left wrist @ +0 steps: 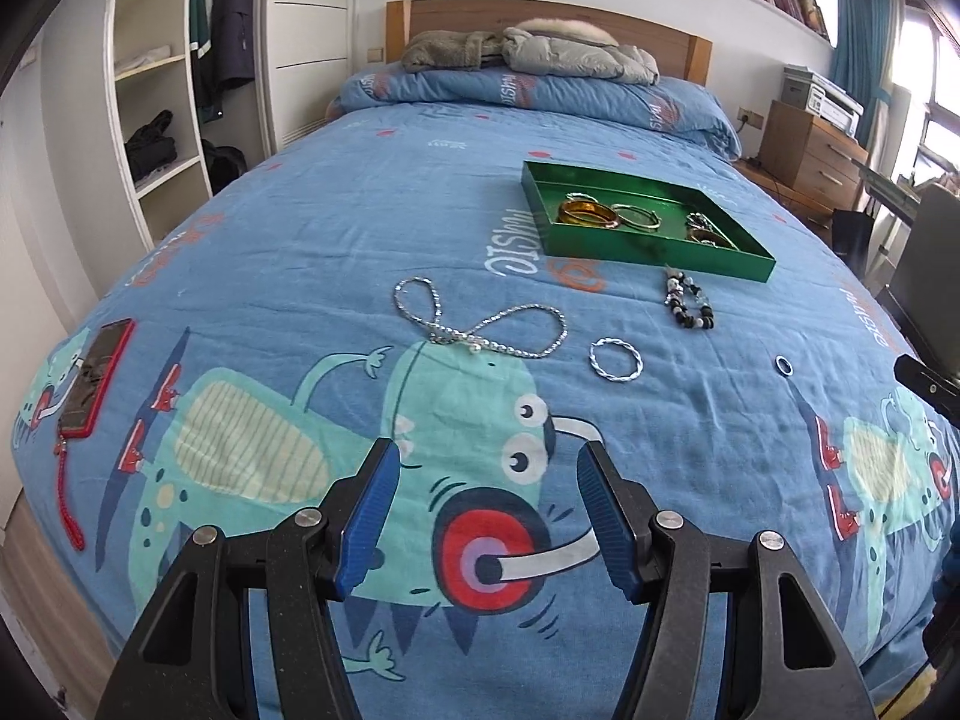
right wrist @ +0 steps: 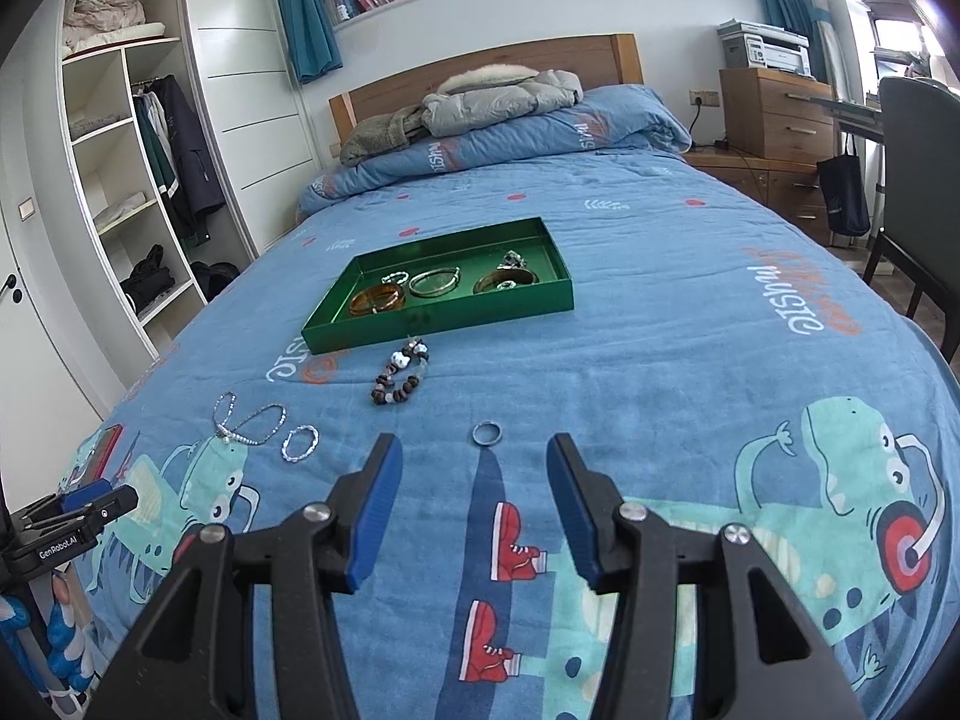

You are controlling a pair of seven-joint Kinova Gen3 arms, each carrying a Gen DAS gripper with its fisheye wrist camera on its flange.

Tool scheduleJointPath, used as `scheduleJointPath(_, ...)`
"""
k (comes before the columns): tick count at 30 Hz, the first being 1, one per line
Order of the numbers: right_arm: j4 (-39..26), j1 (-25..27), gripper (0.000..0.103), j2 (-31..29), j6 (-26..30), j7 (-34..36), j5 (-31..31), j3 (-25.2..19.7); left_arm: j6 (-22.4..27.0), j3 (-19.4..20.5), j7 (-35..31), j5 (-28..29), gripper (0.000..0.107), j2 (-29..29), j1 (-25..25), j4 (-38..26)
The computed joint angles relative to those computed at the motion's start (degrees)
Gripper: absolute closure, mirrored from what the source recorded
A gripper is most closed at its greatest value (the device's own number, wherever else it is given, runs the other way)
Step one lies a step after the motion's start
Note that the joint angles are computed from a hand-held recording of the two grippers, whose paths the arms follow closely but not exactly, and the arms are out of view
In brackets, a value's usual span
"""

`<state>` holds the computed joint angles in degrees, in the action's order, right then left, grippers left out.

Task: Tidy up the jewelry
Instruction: 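Grasp the twisted silver hoop with the left tool while the right tool grasps the small silver ring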

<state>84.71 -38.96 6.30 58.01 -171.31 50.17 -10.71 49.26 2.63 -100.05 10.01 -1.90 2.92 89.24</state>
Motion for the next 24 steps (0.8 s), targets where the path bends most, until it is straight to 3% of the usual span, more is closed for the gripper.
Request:
scheduleJointPath(12,0.2,4.1,0.055,3.9,-6.8,7.3,-7.4,3.2,1.4,2.9,-4.2,4.5,0.044,9.5,2.5,-6.1)
scheduleJointPath(24,-3.8,5.8,0.055,9.6,-11.2,18.4,-14.0,7.1,1.3,3.3,3.2,-5.3,0.044,19.4,8.0,-14.4)
